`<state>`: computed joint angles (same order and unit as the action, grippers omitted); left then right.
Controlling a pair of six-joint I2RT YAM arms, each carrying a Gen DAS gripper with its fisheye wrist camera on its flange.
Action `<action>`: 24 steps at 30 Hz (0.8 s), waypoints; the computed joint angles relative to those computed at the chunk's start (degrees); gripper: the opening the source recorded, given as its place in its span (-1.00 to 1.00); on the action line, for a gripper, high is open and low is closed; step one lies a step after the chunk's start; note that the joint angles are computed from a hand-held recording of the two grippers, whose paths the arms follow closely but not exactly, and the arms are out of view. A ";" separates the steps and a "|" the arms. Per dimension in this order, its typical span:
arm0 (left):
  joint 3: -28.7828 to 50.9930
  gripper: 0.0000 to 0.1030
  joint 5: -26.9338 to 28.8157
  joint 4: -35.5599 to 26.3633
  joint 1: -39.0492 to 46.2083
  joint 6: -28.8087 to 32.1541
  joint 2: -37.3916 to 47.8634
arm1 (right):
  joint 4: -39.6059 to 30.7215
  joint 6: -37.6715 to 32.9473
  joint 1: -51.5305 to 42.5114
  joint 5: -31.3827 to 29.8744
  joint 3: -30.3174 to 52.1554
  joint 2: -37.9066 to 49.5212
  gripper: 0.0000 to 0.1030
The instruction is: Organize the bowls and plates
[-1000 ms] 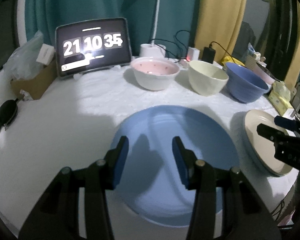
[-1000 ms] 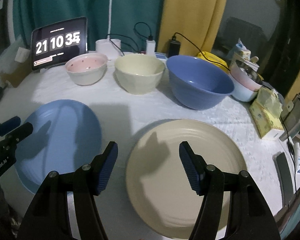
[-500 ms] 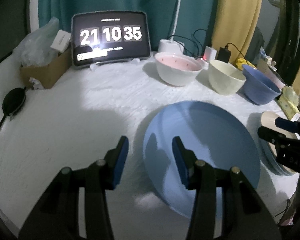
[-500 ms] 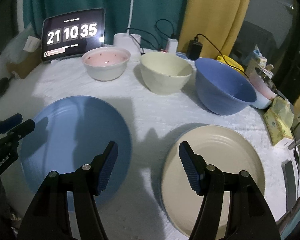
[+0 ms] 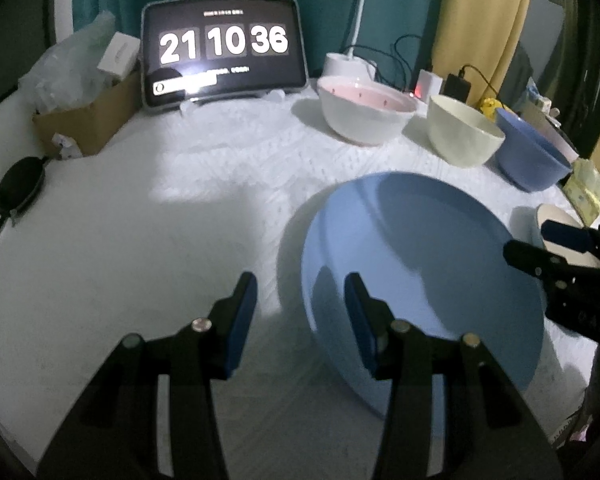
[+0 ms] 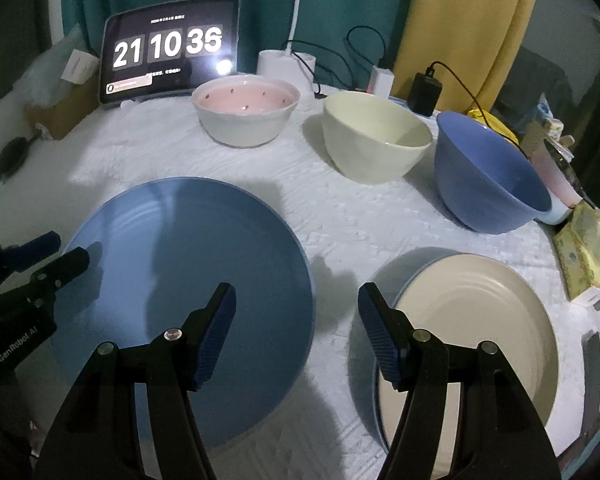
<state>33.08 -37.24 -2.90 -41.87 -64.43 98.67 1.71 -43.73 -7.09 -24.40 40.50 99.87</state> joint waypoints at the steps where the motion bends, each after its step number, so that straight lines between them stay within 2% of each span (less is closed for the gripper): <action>1: -0.05 -0.09 0.51 0.57 0.27 0.30 0.37 | -0.17 -0.08 0.14 0.03 0.21 0.33 0.30; 7: -0.03 -0.09 2.93 2.29 1.96 1.39 1.62 | -0.46 -0.11 1.54 0.04 1.11 2.03 0.30; 15: 0.74 -0.09 2.36 1.72 1.83 1.52 2.44 | -0.35 0.11 2.81 0.56 2.54 4.71 0.30; 24: 0.64 -0.09 2.91 2.79 2.29 3.49 2.32 | -1.53 0.66 3.36 0.53 4.40 7.31 0.09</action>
<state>33.72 -34.33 -0.12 -39.58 -60.94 100.99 0.18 -43.07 -3.73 -23.88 44.90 107.18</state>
